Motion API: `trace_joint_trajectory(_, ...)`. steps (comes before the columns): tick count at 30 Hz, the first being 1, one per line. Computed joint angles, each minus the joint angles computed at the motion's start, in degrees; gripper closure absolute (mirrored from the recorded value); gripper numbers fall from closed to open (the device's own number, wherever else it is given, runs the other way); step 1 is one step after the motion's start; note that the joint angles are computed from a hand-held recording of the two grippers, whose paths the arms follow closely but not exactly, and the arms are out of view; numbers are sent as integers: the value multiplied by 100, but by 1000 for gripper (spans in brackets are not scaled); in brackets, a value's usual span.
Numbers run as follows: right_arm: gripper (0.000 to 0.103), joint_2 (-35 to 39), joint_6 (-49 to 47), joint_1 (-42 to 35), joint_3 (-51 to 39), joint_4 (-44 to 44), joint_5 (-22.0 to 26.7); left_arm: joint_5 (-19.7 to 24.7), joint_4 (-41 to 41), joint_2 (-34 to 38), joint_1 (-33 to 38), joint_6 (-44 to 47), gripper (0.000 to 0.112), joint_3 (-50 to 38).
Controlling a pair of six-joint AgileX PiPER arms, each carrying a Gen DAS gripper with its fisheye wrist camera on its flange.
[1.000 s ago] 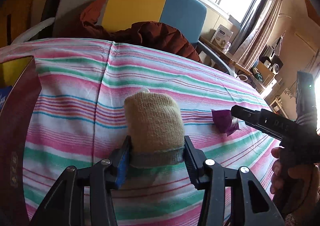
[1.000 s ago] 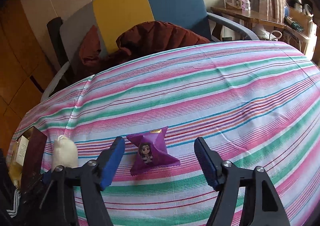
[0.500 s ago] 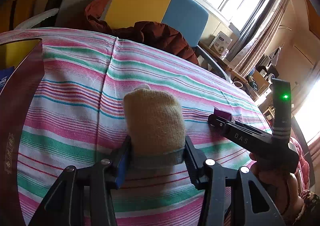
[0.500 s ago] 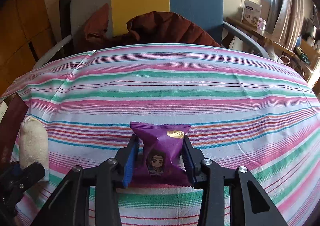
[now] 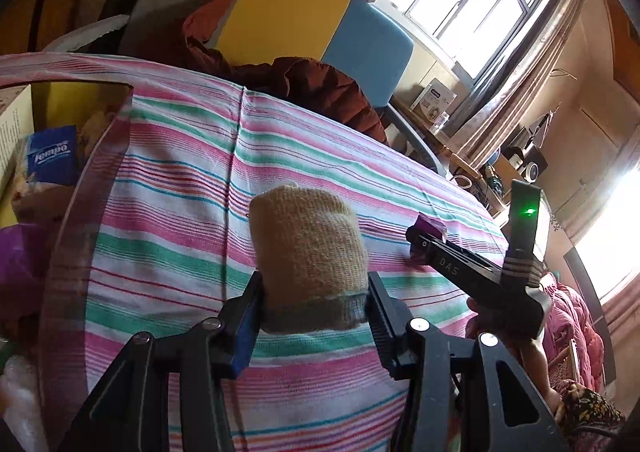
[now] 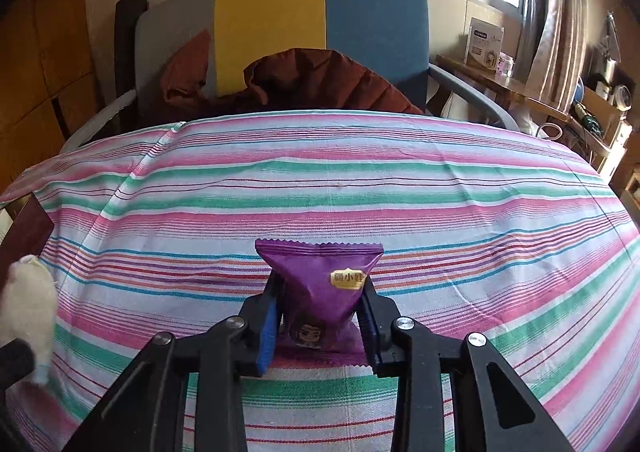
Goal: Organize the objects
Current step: 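Carry the beige sock and purple packet over to the gold tray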
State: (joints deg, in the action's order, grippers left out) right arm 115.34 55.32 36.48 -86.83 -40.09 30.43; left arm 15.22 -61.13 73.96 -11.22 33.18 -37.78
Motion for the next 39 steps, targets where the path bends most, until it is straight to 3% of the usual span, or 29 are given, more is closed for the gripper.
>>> trace_joint_trajectory(3,68,-84,300,28,133,-276,-64,185,627,-517,162,-480,63,163)
trace_joint_trajectory(9,68,-172,714,273,236,-1019,6,1034,793,-1489,1242,-454,63,431)
trace_joint_trajectory(13,68,-184,706,456,227,-1346,90,2008,526,-1889,2545,80,63,466)
trace_joint_trajectory(17,68,-205,316,592,78,-1076,278,3087,437,-2029,4096,740,63,435)
trace_joint_trajectory(23,68,-596,18,947,38,-504,163,4338,367,-1541,6386,1766,63,310)
trace_joint_trajectory(29,68,-651,-730,1516,-534,303,13,4634,344,-789,7447,2143,63,85)
trace_joint_trajectory(37,68,-340,-1554,2248,-1264,1163,-78,4375,852,-494,7685,2128,63,-126)
trace_joint_trajectory(39,68,-187,-1822,2342,-1492,1463,-28,4142,1048,-560,7621,2036,63,-127)
